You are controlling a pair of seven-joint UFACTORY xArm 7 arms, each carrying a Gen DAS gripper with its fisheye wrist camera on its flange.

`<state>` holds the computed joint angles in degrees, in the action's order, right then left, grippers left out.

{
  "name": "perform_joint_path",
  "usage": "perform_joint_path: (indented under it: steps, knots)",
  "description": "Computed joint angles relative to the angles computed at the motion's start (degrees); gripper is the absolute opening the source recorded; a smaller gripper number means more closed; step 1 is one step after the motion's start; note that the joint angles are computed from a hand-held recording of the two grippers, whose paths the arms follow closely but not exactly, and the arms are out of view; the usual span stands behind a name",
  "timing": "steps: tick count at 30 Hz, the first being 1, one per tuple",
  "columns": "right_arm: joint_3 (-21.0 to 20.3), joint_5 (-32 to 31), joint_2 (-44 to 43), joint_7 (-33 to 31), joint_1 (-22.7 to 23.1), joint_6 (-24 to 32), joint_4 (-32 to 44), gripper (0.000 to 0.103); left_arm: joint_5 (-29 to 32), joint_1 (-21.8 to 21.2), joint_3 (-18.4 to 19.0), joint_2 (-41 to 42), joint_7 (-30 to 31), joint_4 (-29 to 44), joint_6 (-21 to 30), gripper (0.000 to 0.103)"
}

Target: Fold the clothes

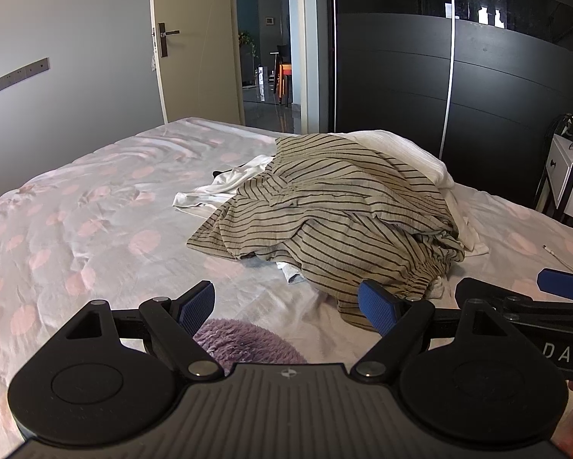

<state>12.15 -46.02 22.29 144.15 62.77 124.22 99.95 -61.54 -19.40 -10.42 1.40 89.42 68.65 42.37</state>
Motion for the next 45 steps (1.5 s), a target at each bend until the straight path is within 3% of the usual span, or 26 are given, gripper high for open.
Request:
perform_joint_path:
  steps: [11, 15, 20, 26, 27, 28, 32, 38, 45]
  knots:
    - [-0.35, -0.78, 0.63, -1.86, 0.4, 2.41, 0.66, 0.102, 2.06, -0.19, -0.19, 0.51, -2.31, 0.82, 0.25, 0.082]
    - [-0.22, -0.8, -0.11, -2.85, -0.21, 1.68, -0.49, 0.102, 6.04, -0.33, -0.52, 1.88, -7.09, 2.46, 0.61, 0.079]
    - [0.28, 0.11, -2.06, -2.62, -1.69, -0.19, -3.19, 0.102, 7.3, -0.08, -1.29, 3.71, -7.71, 4.35, 1.46, 0.079]
    - [1.53, 0.11, -5.47, -2.47, -4.08, -1.79, -8.19, 0.1, 12.55, -0.28, -2.48, 7.86, -11.18, 10.14, 5.08, 0.078]
    - [1.78, 0.18, -6.2, -2.39, -4.59, -2.16, -9.26, 0.1, 13.81, -0.32, -2.73, 8.98, -12.29, 11.7, 6.25, 0.074]
    - [2.04, 0.47, -7.27, -2.09, -5.26, -2.93, -10.84, 0.1, 15.05, -0.35, -2.99, 10.2, -13.45, 13.38, 7.52, 0.072]
    - [3.37, 2.52, -12.32, -1.01, -9.12, -7.92, -18.09, 0.078, 19.95, -1.02, -4.23, 15.73, -18.55, 20.16, 10.76, 0.06]
    - [4.99, 5.84, -18.55, -2.48, -15.7, -14.8, -27.9, 0.071, 27.28, -3.57, -6.14, 24.19, -25.07, 29.7, 13.39, 0.049]
    - [5.72, 8.21, -26.1, -7.9, -23.3, -23.95, -39.06, 0.069, 34.85, -7.88, -6.88, 34.46, -34.75, 41.26, 17.58, 0.047]
